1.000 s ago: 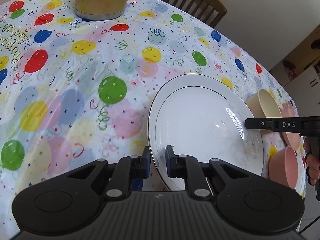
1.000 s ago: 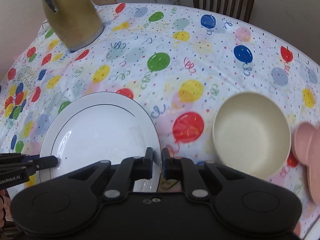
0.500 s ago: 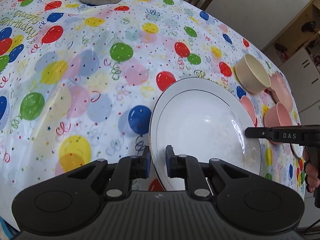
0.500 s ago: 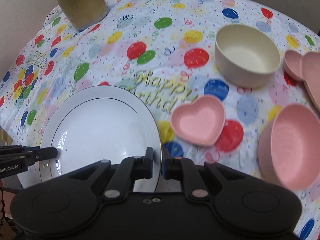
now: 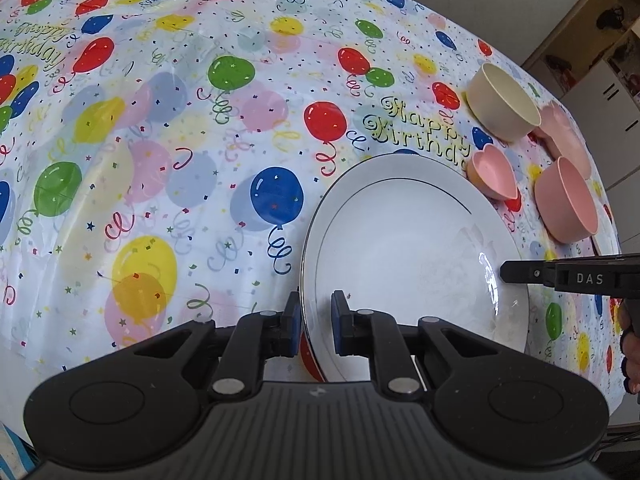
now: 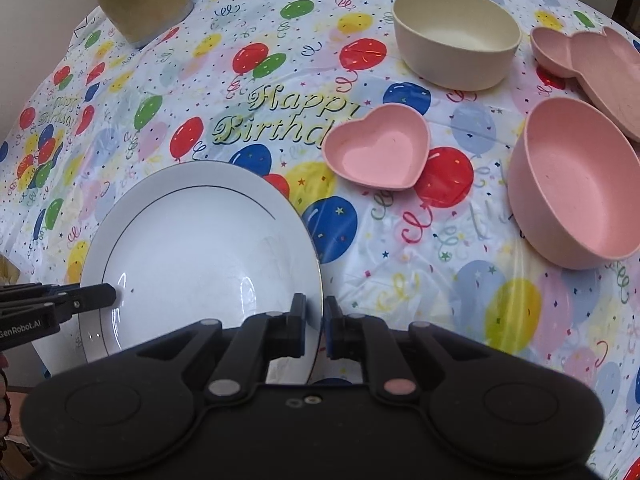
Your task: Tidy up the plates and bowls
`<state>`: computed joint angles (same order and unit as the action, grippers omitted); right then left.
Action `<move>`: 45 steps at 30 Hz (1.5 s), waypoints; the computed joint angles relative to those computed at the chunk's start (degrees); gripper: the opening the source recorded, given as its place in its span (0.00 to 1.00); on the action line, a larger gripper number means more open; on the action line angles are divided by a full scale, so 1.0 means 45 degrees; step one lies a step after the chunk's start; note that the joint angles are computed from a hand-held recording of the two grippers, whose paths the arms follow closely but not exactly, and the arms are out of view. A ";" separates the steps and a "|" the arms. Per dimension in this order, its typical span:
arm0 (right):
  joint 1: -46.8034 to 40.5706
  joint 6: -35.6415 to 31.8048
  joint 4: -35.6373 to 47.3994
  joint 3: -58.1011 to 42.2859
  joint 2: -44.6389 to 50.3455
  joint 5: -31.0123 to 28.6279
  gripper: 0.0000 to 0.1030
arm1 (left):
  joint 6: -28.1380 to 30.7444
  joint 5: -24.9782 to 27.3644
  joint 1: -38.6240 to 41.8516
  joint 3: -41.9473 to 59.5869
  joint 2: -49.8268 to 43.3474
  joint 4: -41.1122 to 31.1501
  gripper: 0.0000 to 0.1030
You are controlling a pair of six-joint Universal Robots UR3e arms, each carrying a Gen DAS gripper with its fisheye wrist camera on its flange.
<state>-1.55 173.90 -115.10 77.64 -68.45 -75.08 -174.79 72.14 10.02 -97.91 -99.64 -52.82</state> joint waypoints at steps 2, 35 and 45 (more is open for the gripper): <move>-0.0024 0.0066 -0.0026 0.0011 -0.0024 0.0055 0.07 | -0.0061 0.0203 -0.0088 0.0147 -0.0134 -0.0172 0.14; 0.0510 0.1294 -0.2144 0.3344 -0.4848 -0.0727 0.51 | 0.1490 -0.0256 -0.0280 -0.1192 0.3225 0.0052 0.20; 0.0121 0.1702 -0.2804 0.4855 -0.7317 -0.1464 0.71 | 0.1389 -0.0965 -0.0925 -0.1196 0.3756 0.1011 0.61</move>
<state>-1.01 181.56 -127.71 99.49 -101.37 -81.67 -168.54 67.80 5.85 -103.29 -82.73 -48.27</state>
